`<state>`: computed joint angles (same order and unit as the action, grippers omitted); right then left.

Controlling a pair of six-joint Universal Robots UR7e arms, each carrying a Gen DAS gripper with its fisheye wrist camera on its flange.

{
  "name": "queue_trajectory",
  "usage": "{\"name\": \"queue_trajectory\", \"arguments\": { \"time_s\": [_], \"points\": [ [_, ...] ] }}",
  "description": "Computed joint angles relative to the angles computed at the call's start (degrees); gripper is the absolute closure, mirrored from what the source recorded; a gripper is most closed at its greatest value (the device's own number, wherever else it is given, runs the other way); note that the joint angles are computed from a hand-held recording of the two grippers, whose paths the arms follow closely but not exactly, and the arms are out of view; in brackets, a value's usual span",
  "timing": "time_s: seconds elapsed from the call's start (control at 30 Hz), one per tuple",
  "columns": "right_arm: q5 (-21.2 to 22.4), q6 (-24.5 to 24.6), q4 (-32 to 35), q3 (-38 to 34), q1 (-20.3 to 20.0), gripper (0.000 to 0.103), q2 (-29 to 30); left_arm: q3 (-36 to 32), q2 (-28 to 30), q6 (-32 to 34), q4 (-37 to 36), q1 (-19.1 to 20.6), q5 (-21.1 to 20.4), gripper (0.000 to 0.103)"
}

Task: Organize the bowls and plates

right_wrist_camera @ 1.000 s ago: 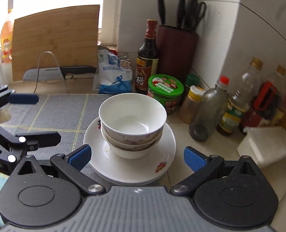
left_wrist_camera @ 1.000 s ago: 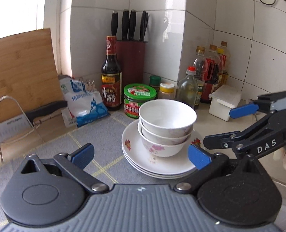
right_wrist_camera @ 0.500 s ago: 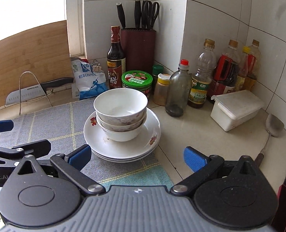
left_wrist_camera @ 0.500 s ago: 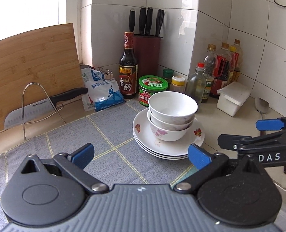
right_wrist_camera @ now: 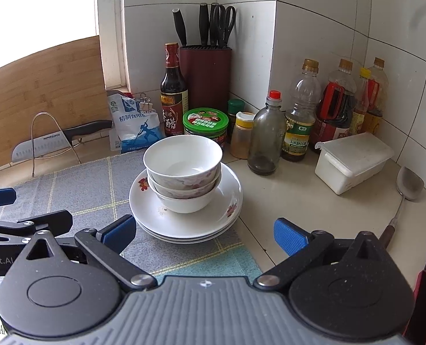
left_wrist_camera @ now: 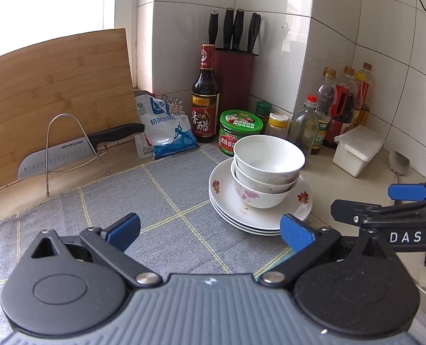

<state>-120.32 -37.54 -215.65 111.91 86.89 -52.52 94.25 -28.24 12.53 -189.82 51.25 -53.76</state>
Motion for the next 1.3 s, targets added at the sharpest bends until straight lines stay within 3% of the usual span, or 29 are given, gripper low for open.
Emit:
{"name": "queue_trajectory", "arguments": {
  "time_s": [1.3],
  "points": [
    [-1.37, 0.69, 1.19, -1.48, 0.25, 0.0, 0.93, -1.0, 0.03, -1.65, 2.67, 0.07, 0.7, 0.001]
  ]
}}
